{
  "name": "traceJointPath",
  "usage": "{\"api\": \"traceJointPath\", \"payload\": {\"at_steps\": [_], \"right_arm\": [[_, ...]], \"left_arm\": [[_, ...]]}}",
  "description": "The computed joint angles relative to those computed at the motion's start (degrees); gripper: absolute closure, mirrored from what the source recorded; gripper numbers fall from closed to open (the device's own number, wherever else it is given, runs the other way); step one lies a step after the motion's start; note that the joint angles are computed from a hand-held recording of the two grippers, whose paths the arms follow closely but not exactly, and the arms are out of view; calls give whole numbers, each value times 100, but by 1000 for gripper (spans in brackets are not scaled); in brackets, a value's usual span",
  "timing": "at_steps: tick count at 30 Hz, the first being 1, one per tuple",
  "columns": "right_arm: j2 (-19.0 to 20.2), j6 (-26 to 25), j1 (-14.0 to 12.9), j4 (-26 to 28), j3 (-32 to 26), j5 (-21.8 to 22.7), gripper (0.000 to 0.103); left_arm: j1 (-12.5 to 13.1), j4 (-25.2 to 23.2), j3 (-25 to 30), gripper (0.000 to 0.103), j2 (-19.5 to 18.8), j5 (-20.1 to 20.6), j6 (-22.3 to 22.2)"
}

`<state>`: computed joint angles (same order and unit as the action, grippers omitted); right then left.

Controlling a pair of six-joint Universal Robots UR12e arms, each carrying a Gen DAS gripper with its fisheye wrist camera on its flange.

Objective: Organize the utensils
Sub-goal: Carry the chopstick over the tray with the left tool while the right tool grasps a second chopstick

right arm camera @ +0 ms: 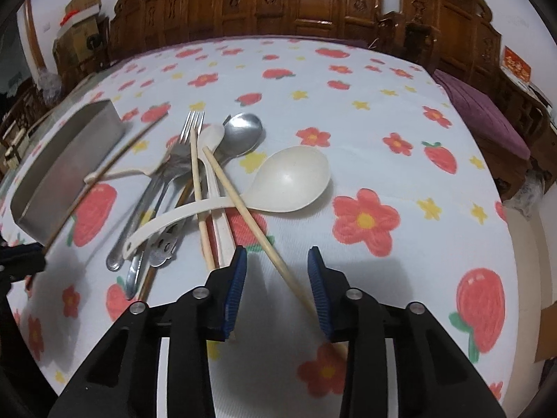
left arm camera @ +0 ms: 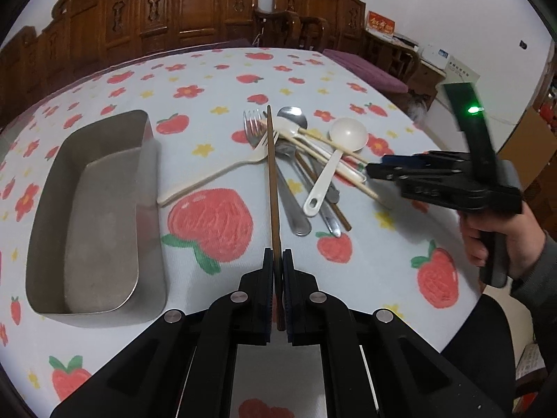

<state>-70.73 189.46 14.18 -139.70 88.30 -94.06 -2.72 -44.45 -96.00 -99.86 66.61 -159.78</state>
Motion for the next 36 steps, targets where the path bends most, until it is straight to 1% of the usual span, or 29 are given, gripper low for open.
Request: {"api": "traceJointPath", "payload": {"at_steps": [2, 3, 4, 5, 6, 7, 9, 10, 17, 25, 32, 36], "right_arm": [[46, -119, 9, 123, -68, -13, 66], [62, -208, 20, 167, -88, -22, 69], [71, -297, 35, 145, -94, -63, 74], [82, -340, 41, 165, -114, -55, 75], [88, -335, 49, 195, -131, -71, 79], [89, -346, 53, 203, -135, -88, 85], [79, -388, 59, 218, -126, -47, 89], [71, -398, 63, 224, -118, -35, 97], [-84, -340, 106, 52, -15, 120, 97], [-156, -173, 239, -135, -147, 184, 97], [-47, -123, 467, -217, -429, 388, 97], [52, -27, 571, -250, -601, 555, 97]], "left_arm": [[23, 6, -5, 99, 22, -82, 7], [31, 15, -6, 99, 35, -110, 9], [40, 31, -6, 99, 49, -136, -5], [50, 40, -5, 99, 64, -164, -6], [58, 62, -8, 99, 78, -175, -12], [65, 77, -4, 99, 95, -183, -9], [74, 138, -2, 99, 134, -171, -14], [82, 154, 5, 99, 146, -170, -11], [216, 290, 15, 99, 266, -100, -19], [425, 374, 37, 99, 318, 106, -65], [596, 233, 68, 99, 282, 291, -43], [671, 31, 147, 99, 205, 426, -6]]}}
